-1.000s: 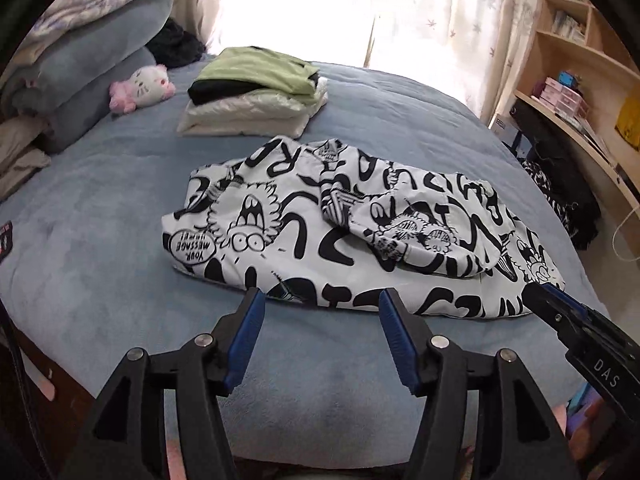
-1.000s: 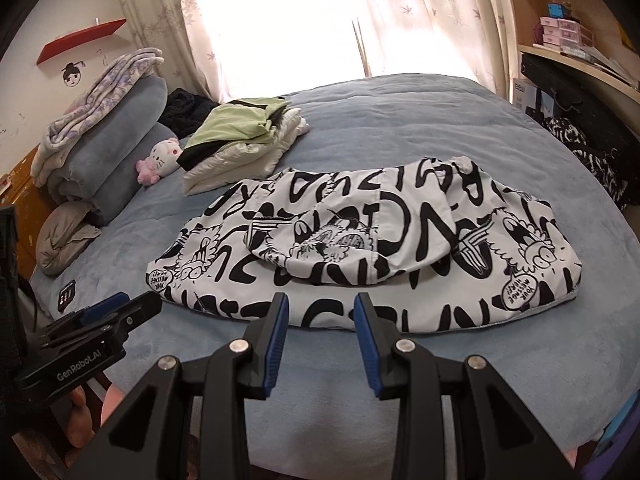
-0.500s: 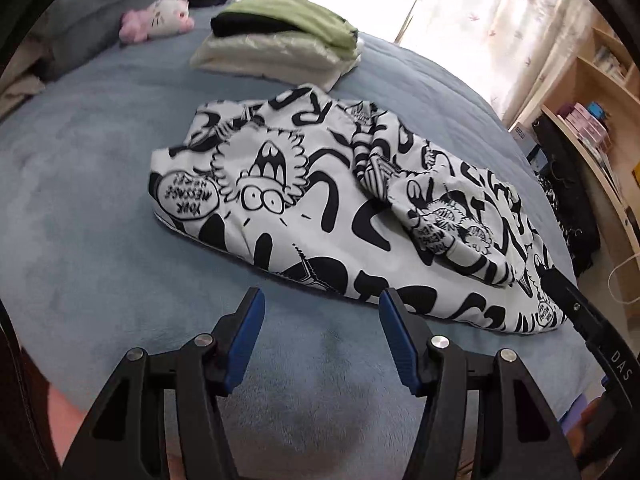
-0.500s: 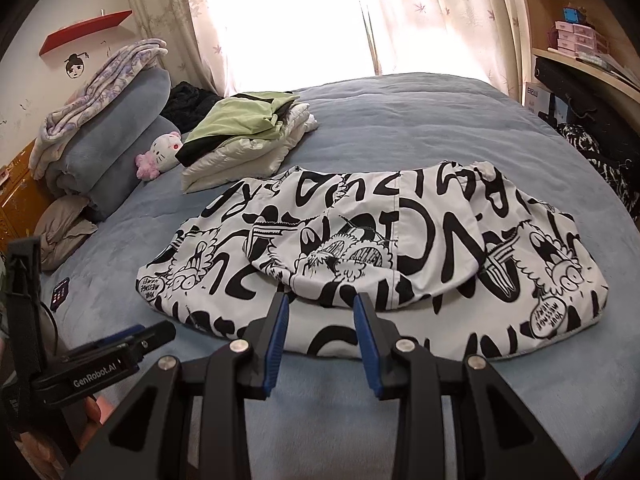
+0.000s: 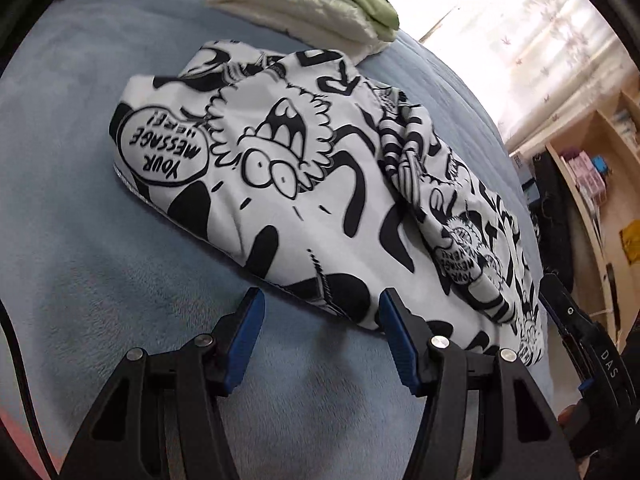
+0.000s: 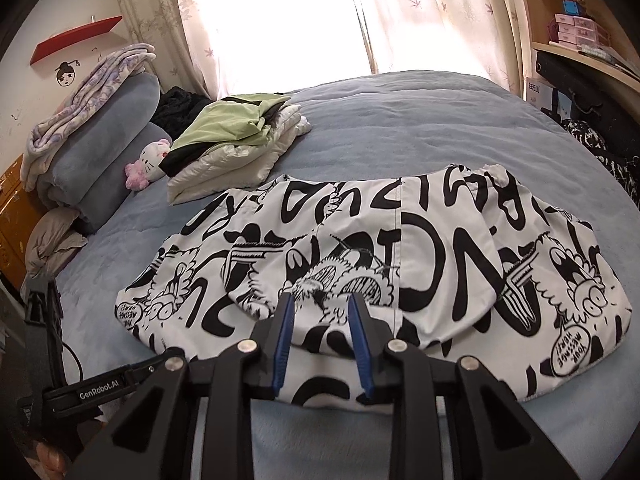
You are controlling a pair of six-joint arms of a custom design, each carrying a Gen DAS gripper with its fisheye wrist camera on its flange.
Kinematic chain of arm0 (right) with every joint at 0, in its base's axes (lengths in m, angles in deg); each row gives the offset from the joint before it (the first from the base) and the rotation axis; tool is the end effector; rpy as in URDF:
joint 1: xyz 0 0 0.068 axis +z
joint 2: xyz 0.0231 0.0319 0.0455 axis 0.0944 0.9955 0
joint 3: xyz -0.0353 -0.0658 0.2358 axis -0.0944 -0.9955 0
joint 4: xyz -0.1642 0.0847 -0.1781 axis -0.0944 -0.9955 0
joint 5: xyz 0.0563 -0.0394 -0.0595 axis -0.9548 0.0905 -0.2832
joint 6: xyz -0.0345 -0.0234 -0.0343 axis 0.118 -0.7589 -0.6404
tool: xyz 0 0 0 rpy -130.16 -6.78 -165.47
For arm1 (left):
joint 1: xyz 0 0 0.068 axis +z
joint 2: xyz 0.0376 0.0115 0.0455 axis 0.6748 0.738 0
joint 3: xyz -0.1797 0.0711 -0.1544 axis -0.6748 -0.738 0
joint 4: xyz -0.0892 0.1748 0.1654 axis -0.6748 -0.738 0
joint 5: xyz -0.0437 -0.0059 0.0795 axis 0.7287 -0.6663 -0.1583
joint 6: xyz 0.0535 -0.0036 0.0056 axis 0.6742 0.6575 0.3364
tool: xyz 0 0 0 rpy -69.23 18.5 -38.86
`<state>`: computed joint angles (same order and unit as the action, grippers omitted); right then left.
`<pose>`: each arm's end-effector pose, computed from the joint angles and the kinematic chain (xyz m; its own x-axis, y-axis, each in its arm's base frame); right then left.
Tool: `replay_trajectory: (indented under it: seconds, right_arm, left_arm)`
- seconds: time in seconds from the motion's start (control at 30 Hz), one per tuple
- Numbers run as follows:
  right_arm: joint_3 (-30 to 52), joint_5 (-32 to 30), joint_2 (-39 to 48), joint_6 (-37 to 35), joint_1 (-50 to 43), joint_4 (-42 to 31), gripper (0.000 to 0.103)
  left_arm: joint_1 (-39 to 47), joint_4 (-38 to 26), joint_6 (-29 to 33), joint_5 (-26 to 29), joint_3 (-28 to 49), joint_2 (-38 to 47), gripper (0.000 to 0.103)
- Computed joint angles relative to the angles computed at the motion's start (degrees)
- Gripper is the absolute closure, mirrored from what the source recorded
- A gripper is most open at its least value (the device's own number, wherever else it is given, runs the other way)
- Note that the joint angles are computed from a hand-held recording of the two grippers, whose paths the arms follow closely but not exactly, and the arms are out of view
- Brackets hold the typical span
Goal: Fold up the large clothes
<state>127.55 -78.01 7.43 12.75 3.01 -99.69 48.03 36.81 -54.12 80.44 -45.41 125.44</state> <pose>0.3253 0.0041 0.2082 -0.6812 -0.2356 -0.6931 -0.4935 0.8471 0.1970 0.2714 0.0201 0.1289 -0.5799 -0.7447 -0.3305 -0.5461 0.6563 -0.5207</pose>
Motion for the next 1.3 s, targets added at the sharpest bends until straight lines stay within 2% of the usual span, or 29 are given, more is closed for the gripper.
replay_trajectory:
  seconds: [0.17, 0.47, 0.7, 0.8, 1.03, 1.3]
  right_arm:
    - [2.57, 1.2, 4.48, 1.29, 1.43, 2.28, 0.081]
    - [7.46, 5.66, 14.9, 3.77, 3.64, 7.06, 0.085]
    - [7.74, 7.43, 18.94, 3.08, 4.58, 8.24, 0.086]
    - [7.44, 8.23, 19.33, 2.18, 5.02, 8.07, 0.086]
    - [5.05, 9.13, 19.39, 1.46, 5.44, 11.0, 0.086]
    - [5.25, 6.86, 20.08, 1.88, 4.75, 11.11, 0.086]
  left_arm:
    - [1.44, 4.04, -0.95, 1.01, -0.41, 2.37, 0.045]
    - [5.18, 7.96, -1.56, 2.4, 3.34, 9.42, 0.045]
    - [6.12, 9.69, -2.2, 0.58, 8.33, 15.23, 0.046]
    - [6.74, 10.52, -2.6, -0.81, 9.26, 15.82, 0.053]
    - [7.14, 10.14, -0.97, -4.34, 12.35, 16.87, 0.079]
    - [4.14, 5.33, 3.23, -10.87, 14.42, 13.67, 0.085]
